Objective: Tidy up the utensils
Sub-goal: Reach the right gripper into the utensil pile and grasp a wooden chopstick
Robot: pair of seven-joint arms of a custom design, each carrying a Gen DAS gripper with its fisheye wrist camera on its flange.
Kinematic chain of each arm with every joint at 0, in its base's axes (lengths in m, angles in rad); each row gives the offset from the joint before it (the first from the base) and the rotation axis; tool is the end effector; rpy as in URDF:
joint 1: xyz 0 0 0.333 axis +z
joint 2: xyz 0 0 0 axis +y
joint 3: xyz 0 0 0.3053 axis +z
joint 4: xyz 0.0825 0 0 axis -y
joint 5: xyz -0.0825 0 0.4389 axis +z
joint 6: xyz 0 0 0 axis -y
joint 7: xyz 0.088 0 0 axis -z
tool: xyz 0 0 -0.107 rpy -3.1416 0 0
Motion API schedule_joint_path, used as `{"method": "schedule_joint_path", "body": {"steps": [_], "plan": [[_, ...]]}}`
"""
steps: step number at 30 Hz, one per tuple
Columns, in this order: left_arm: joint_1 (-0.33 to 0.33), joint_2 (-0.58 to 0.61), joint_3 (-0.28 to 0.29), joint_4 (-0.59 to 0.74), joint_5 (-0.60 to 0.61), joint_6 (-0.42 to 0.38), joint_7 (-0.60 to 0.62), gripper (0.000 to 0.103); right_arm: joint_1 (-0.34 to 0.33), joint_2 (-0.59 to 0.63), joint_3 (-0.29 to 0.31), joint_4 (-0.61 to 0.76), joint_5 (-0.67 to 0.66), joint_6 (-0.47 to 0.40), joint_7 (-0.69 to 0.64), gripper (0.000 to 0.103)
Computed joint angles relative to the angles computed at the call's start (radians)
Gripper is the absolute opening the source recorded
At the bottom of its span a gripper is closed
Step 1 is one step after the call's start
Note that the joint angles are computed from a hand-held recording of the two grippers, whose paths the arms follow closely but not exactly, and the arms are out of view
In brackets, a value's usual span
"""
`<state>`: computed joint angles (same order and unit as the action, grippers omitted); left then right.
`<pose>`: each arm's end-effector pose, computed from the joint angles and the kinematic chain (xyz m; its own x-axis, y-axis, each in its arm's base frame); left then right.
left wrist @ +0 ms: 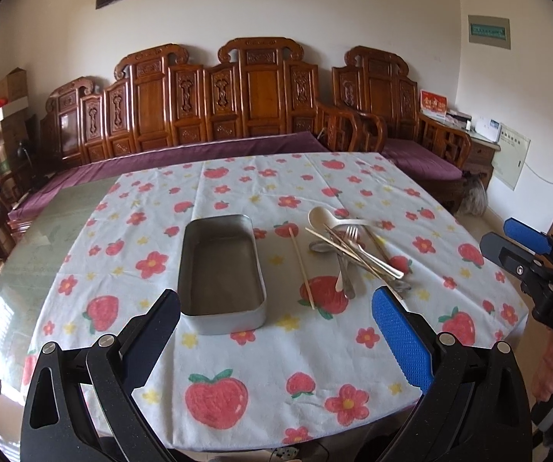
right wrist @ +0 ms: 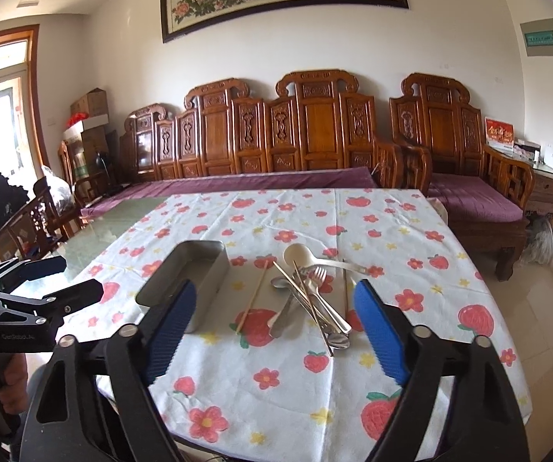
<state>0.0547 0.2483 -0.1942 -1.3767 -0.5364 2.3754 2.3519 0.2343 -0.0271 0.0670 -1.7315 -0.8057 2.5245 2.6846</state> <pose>0.7285 -0.0882 0.6537 -0.6029 -0.7978 -0.0075 -0.4859 0.3747 -0.7896 0.6261 0.2026 0.6520 -0.2681 -0.9564 -0.1162 -0.4627 0.2336 -0.8552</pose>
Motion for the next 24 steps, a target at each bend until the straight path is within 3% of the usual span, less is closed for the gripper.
{"method": "schedule_joint_path", "body": {"steps": [8, 15, 24], "plan": [[-0.025, 0.127, -0.012, 0.136, 0.087, -0.061, -0.045, 0.096, -0.024, 0.08, -0.045, 0.048, 0.08, 0.031, -0.079, 0.062], [-0.053, 0.276, -0.025, 0.324, 0.183, -0.127, -0.103, 0.096, -0.037, 0.171, -0.093, 0.139, 0.146, 0.091, -0.156, 0.058], [-0.102, 0.496, -0.042, 0.636, 0.279, -0.267, -0.154, 0.096, -0.066, 0.352, -0.118, 0.302, 0.413, 0.094, -0.436, 0.035]]}}
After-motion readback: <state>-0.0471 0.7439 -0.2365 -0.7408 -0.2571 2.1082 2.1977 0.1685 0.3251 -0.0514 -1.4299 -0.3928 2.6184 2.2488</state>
